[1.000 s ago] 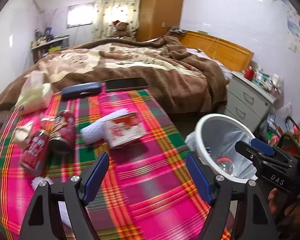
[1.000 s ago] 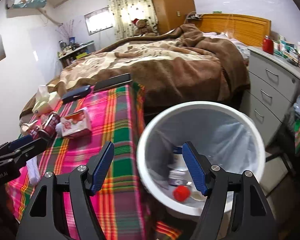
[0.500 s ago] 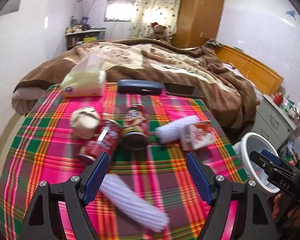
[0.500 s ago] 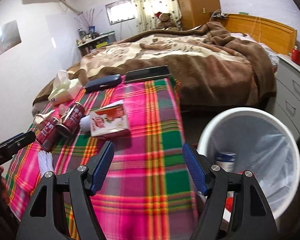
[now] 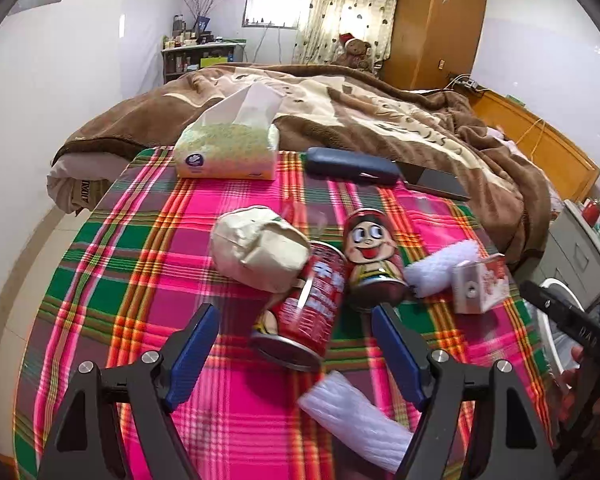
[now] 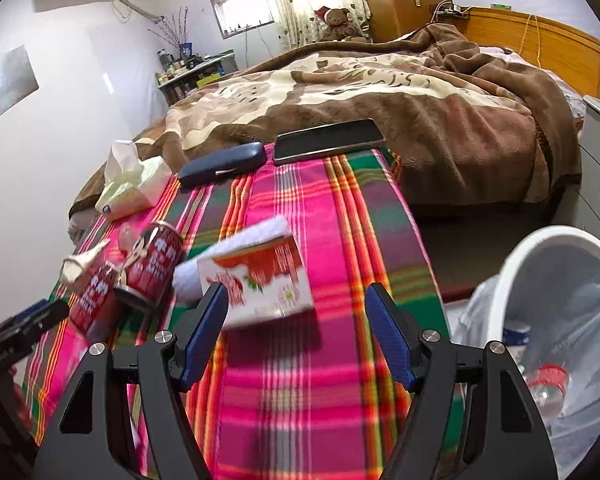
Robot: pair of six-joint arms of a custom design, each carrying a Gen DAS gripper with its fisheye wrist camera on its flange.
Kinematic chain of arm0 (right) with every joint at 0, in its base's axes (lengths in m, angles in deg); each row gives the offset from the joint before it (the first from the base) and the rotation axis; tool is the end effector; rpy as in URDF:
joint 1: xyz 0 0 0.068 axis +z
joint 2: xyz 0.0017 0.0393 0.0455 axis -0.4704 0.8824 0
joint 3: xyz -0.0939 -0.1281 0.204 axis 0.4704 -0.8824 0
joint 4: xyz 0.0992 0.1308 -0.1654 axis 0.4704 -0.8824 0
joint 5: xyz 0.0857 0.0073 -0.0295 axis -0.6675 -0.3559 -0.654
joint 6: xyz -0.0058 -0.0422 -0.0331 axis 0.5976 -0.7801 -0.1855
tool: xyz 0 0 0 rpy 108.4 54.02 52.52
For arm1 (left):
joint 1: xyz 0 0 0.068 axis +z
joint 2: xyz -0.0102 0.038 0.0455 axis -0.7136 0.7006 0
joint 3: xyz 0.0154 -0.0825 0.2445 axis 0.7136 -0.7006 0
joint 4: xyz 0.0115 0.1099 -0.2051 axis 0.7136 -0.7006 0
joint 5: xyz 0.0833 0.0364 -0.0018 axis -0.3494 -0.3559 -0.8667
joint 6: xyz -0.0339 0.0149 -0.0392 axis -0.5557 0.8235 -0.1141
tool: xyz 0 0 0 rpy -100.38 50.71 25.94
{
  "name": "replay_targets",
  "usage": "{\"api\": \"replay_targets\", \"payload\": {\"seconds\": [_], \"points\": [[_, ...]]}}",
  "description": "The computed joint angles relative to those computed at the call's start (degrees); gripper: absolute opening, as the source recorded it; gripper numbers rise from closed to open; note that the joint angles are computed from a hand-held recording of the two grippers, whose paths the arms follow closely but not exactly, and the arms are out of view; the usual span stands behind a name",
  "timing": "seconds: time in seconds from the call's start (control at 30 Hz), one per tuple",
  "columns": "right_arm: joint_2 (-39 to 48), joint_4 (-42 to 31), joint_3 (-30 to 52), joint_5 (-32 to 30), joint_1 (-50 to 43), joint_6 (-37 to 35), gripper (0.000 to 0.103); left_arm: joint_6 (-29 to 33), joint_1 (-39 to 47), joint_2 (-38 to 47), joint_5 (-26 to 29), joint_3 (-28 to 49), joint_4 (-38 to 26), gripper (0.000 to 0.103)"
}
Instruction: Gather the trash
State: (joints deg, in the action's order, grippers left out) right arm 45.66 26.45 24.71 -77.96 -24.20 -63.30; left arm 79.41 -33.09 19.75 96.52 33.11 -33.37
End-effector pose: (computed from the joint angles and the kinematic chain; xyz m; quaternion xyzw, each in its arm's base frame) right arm 0.2246 0.0164 0.0750 0.1180 0.9116 0.0967 0.3818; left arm 0.2546 0.0438 0.0980 0.0498 0.9261 -0.0882 0.3635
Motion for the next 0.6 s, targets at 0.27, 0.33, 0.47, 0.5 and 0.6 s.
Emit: {"api": "replay_targets", "payload": {"seconds": [0.27,0.33,0.47,0.5,0.6], "points": [[4.04,-5.78,8.7,2.53,2.64,1.4,0.072,0.58,-0.69,6.83,0.56,5.09,-0.42,0.079],[5.0,-8.39,11.21,3.63,3.51,1.65,0.072,0.76,-0.96,8.73,0.74,6.68,-1.21,0.079],[5.95,-11.13,13.4,5.12,5.79,-1.19,0.072,0.67,-1.23,10.97,0.5,8.26,-1.69,0.079],[5.75,-10.34,12.89,5.16,5.93,-1.98,0.072,0.6,-1.27,11.37,0.38,8.61,-1.97,0.079],[2.53,-12.34,11.13,6.49,6.72,-4.74,0.073,0.87,-1.62,12.41,0.58,9.42,-2.57,0.079]]}}
